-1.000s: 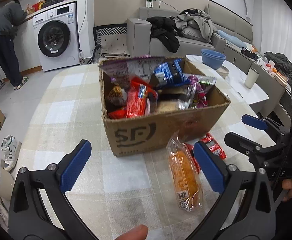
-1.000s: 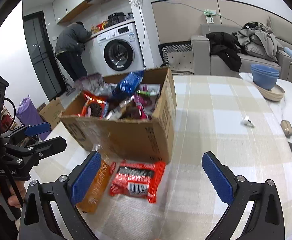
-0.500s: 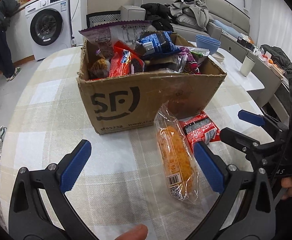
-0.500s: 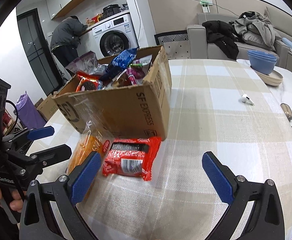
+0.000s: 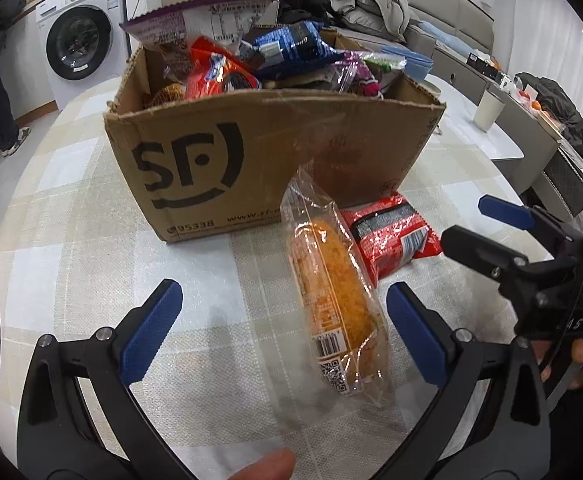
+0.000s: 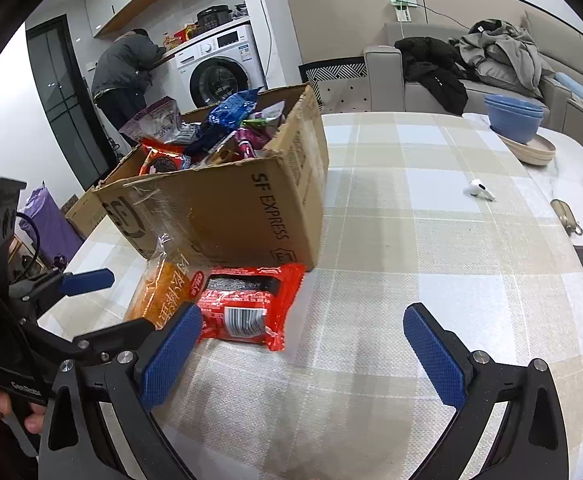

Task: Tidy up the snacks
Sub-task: 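Move the left tool to the orange bread roll while the right tool moves to the red cracker pack, then grasp the orange bread roll with the left tool while the right tool grasps the red cracker pack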

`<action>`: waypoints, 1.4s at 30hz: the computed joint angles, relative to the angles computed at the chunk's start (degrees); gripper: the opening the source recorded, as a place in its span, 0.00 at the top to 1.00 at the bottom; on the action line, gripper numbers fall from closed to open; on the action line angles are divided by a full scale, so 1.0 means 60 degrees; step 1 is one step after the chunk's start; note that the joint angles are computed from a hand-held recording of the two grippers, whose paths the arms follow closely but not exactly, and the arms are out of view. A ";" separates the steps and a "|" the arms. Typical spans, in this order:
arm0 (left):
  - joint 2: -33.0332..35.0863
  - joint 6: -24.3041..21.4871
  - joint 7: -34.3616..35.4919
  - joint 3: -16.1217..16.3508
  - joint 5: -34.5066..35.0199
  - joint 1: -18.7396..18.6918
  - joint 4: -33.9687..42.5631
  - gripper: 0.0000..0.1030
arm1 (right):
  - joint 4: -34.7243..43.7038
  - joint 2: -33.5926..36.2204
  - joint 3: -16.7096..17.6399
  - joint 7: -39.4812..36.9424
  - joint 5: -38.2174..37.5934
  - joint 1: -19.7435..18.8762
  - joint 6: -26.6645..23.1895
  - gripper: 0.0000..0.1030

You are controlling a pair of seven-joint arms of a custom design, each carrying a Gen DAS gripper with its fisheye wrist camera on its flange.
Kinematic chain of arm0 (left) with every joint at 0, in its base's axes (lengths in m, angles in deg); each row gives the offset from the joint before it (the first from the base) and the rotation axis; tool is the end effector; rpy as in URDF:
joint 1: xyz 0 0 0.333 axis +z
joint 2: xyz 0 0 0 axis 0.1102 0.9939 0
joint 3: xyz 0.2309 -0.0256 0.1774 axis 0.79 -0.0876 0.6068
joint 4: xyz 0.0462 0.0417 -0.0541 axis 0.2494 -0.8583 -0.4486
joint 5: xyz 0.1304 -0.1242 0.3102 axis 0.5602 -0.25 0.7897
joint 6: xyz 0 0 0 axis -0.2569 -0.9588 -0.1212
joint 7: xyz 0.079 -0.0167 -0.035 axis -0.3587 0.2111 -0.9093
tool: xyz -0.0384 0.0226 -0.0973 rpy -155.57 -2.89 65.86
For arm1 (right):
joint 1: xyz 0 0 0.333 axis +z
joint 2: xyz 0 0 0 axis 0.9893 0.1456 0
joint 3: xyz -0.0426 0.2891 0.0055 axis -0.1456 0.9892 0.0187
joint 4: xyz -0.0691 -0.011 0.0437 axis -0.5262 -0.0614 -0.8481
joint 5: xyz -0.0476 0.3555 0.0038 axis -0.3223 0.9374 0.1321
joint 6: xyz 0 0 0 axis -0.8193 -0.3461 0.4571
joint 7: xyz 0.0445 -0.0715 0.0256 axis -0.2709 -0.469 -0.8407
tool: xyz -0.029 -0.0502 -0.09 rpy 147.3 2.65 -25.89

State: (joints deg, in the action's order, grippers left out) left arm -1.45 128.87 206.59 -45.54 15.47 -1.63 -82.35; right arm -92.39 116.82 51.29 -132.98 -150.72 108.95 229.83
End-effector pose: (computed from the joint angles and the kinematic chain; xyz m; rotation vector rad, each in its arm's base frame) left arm 0.7344 -0.1945 0.3380 -1.2834 2.5360 -0.9162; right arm 0.5678 0.2816 0.3114 -1.4460 1.9755 -0.5646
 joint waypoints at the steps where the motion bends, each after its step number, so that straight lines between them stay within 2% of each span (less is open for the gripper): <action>1: 0.0106 -0.0121 -0.0089 0.0054 0.0064 -0.0052 0.0159 0.01 | -0.0002 0.0000 0.0018 -0.0045 0.0043 -0.0022 -0.0008 0.01; 5: 0.0394 -0.0337 -0.0460 0.0207 0.0288 -0.0205 0.0495 0.01 | 0.0163 0.0150 0.0156 -0.0475 0.0385 -0.0154 0.0092 0.01; 10: 0.0657 -0.0381 -0.0694 0.0167 0.0325 -0.0143 0.0759 0.02 | 0.0651 0.0598 0.0449 -0.1683 0.1383 -0.0377 0.0181 0.01; 14: 0.0923 -0.0781 -0.0424 -0.0139 0.0128 0.0059 0.1167 0.13 | 0.0958 0.0900 0.0592 -0.2595 0.2253 -0.0515 0.0255 0.01; 19: 0.0801 -0.0632 0.0246 -0.0389 -0.0157 0.0173 0.0879 0.27 | 0.1366 0.1278 0.1018 -0.4039 0.3572 -0.0781 0.0062 0.01; 22: 0.0933 -0.0957 0.0487 -0.0554 -0.0407 0.0255 0.1128 0.41 | 0.1582 0.1466 0.1067 -0.4604 0.4143 -0.0785 -0.0011 0.01; 24: 0.0605 -0.0934 0.0860 -0.0719 -0.0742 0.0515 0.0537 0.48 | 0.1735 0.1597 0.1180 -0.5003 0.4530 -0.0866 -0.0110 0.01; 27: 0.0567 -0.1150 0.0948 -0.0754 -0.1044 0.0598 0.0490 0.54 | 0.1974 0.1833 0.1394 -0.5526 0.5141 -0.1019 -0.0179 0.01; 30: 0.0534 -0.1189 0.0988 -0.0729 -0.1237 0.0627 0.0397 0.56 | 0.2116 0.1941 0.1331 -0.5824 0.5418 -0.0941 -0.0267 0.01; 36: 0.0544 -0.1360 0.0901 -0.0644 -0.1314 0.0577 0.0436 0.56 | 0.2474 0.2171 0.1227 -0.6177 0.5606 -0.0716 -0.0391 0.15; 42: 0.0695 -0.1546 0.0861 -0.0661 -0.1338 0.0604 0.0639 0.59 | 0.2661 0.2278 0.1203 -0.6437 0.5715 -0.0548 -0.0227 0.37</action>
